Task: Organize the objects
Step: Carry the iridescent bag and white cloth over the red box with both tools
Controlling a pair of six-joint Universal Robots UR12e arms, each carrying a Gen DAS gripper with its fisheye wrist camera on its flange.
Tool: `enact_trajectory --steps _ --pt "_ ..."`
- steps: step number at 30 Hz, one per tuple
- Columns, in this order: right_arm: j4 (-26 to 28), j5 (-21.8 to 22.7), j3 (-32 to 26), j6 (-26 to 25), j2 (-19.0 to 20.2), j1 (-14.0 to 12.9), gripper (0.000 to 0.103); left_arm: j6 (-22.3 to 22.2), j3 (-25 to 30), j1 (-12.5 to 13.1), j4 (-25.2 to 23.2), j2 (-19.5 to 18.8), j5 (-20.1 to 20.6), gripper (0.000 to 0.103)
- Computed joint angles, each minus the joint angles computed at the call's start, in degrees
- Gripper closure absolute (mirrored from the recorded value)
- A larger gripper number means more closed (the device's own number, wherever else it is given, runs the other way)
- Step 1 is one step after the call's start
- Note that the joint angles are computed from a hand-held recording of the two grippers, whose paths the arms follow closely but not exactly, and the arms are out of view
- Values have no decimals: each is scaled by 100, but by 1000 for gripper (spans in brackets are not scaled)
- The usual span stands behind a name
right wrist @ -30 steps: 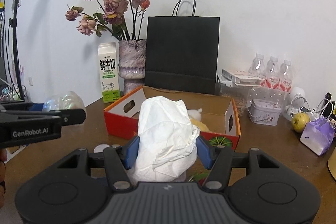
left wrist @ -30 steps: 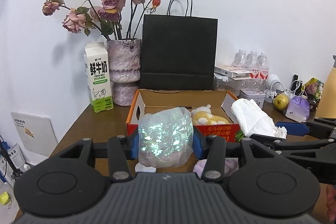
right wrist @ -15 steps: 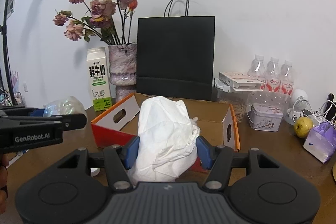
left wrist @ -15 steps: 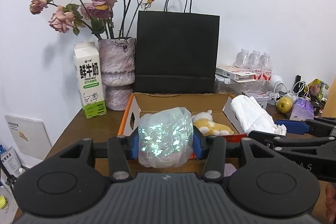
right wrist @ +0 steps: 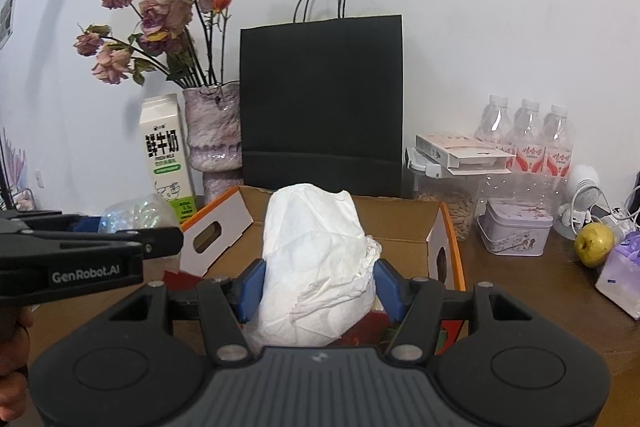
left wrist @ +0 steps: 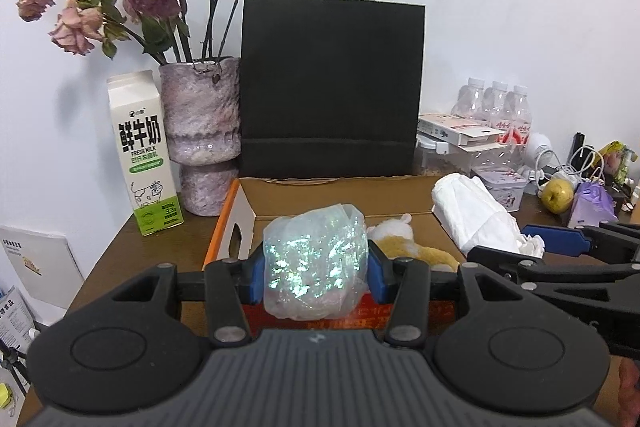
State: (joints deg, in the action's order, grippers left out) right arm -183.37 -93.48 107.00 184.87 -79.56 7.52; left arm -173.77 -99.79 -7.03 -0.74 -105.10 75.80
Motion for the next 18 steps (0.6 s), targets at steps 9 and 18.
enact_trajectory --steps 9,18 --pt "-5 108 -231 70 245 -115 46 20 468 -60 -63 -381 26 55" --pt "116 140 -524 60 504 -192 46 -66 891 -83 -226 -726 -13 55"
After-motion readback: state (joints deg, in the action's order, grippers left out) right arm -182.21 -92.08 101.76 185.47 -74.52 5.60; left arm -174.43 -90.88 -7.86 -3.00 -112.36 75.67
